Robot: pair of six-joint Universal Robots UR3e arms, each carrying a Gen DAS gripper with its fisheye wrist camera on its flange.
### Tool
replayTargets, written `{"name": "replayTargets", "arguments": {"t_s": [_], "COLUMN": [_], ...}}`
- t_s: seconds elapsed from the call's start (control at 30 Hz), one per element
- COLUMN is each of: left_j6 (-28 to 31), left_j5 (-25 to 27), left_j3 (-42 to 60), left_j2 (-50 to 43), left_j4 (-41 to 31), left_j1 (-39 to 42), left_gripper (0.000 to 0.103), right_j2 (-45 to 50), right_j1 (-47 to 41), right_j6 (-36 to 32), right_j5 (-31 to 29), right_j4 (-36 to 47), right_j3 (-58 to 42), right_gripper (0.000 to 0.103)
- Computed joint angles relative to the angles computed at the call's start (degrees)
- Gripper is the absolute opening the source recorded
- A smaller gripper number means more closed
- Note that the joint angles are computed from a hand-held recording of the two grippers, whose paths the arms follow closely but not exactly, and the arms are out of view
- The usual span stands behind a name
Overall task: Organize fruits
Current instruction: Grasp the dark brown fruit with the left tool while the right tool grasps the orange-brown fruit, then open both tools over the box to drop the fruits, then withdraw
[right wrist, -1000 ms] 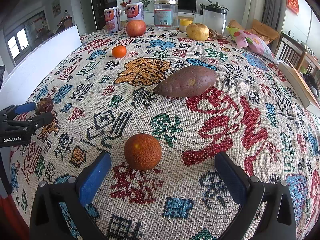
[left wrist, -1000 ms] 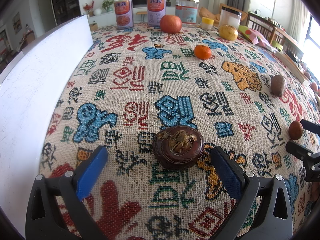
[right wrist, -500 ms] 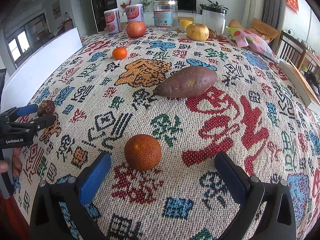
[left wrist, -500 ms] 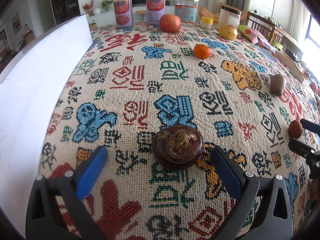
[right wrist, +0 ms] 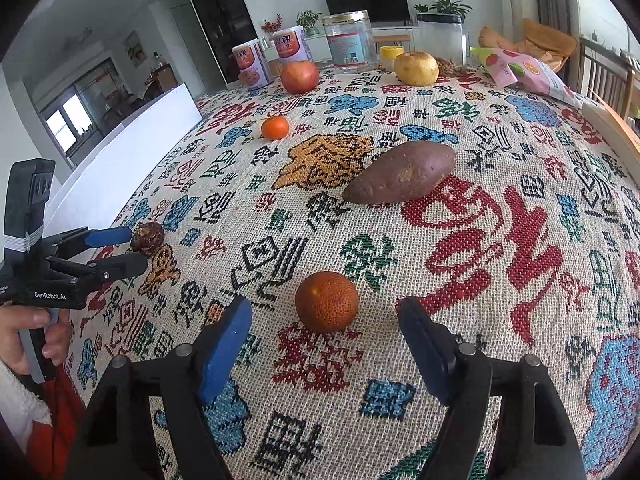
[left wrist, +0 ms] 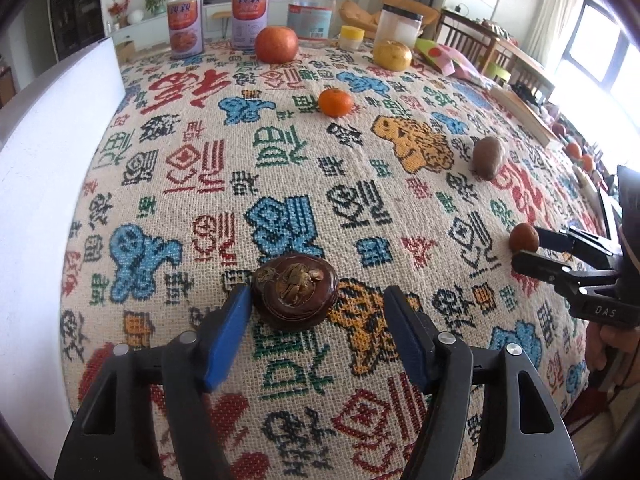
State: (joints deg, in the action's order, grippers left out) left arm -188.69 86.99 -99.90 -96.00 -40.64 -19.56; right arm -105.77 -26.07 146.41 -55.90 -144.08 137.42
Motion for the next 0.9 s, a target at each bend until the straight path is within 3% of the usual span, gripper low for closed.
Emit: {"name": "replayTargets", "arguments": {"t_s": [0.07,0.1,0.23,0.33,0.4,0.5,0.6,0.67,0.73,0.77,0.9], "left_j6": [-0.2,-0.2,-1.8,-4.3,-5.7,-4.0,6.5,15.1,23.7,25.2,22.2], "left_j5": [-1.2,-2.5,-4.1,-8.1,-12.6,-20.3,-28.8,-31.5,-32.1,-30.9,-23.0], "left_j3": [-0.9,-1.9,-6.6,-10.8,-12.3,-10.5,-2.1,3.8,6.2,5.5,-2.8], "left_j2": [0.2,0.7,4.9,13.2,21.6,35.9,46.8,49.9,51.6,51.3,47.6], "left_j4": [1.1,2.0,5.4,4.1,-0.5,-14.5,-36.7,-49.8,-58.1,-58.2,-49.4], "left_j1": [1.1,2.0,3.7,6.6,10.5,21.2,39.2,51.2,61.8,64.0,62.7], "left_gripper": [0.046,0.046,0.045,0.045,0.045,0.045,0.046,0.046,0.046,0.046,0.046], "right_j2": [2.8,3.3,-0.1,-4.6,-5.5,-3.6,3.1,10.4,19.2,24.2,42.8], "right_j1": [3.5,4.8,3.7,1.4,1.8,8.0,20.1,29.2,37.5,41.4,53.3], "right_j6": [2.7,2.9,1.4,-0.6,-1.2,1.4,9.2,13.9,18.9,21.5,28.9], "right_j5": [-3.4,-4.7,-3.4,-0.4,1.0,3.2,4.7,4.9,4.8,4.9,0.2], "right_j4": [-5.3,-6.0,-2.3,7.0,13.7,18.4,16.7,17.3,17.7,17.1,17.4], "right_j3": [-0.4,-0.9,-0.2,-1.4,-4.3,-11.1,-21.4,-32.5,-44.5,-50.5,-74.5], "right_gripper": [0.051,0.034,0.03,0.03,0.03,0.03,0.03,0.03,0.03,0.03,0.03]}}
